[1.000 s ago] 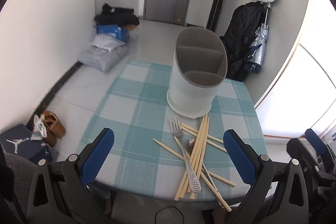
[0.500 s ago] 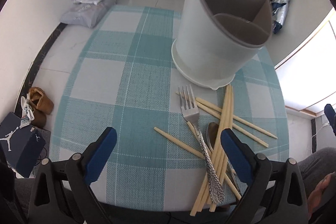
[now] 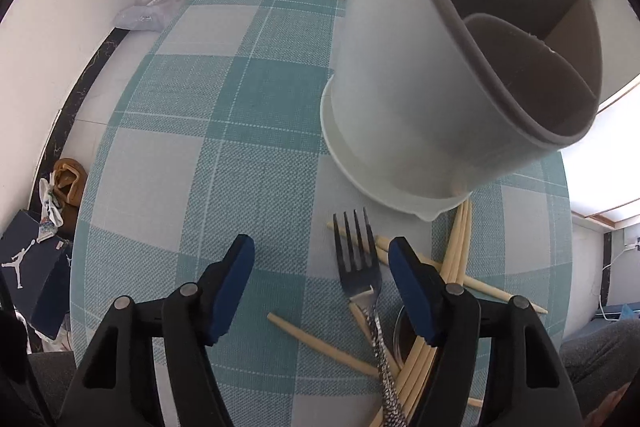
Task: Organize utensils
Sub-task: 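Lower the left tool onto the silver fork and close on it, then lift the fork with the left tool while the right tool approaches the chopsticks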
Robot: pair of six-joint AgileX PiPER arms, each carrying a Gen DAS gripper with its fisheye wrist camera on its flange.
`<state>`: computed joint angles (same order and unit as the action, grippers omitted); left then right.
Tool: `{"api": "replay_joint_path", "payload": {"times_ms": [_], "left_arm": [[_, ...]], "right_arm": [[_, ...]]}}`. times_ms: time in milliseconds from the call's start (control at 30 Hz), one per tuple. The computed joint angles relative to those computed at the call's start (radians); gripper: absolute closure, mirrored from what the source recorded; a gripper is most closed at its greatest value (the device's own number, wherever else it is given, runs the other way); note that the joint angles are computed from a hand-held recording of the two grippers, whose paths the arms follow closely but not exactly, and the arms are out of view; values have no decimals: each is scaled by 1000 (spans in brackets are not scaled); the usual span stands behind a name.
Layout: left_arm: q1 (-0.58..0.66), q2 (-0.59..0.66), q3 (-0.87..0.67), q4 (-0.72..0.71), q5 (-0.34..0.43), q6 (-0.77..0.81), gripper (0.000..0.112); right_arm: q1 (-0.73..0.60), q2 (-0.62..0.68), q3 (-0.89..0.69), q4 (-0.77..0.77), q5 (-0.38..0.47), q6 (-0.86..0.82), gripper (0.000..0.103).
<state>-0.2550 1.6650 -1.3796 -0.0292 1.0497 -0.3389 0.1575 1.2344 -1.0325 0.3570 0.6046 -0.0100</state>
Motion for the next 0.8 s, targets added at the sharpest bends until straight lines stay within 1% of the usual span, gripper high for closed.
{"api": "replay_joint_path", "payload": {"times_ms": [33,67,133,200,267,333,433,533,633,800], "left_arm": [[-10,-3,3,9,-1,-14,52],[-19,-2,1,18,2,-26,58],[-43,-6,3,45,2,-63,61],[-71,-15,10,81,2,-106,67],[-76,-16,9,105,5,-131,82],[-71,-33,20,93,8,-149,93],[-64,-61,45,70,4,-177,95],[-72,-67,46,76,4,-219,96],[-66,-106,73,53,-15,-253,96],[-56,-135,75,59,-46,-294,96]], "right_arm": [[-3,-2,0,6,0,-6,0],[-6,-5,2,9,-1,-10,0],[-10,-10,3,22,2,-21,0],[-16,-15,6,36,3,-34,0],[-22,-19,7,39,4,-38,0],[-31,-24,10,51,8,-47,0],[-34,-32,14,40,11,-38,0],[-33,-37,16,32,11,-30,0],[-20,-41,19,-7,5,-1,0],[4,-33,18,-57,5,42,0]]}}
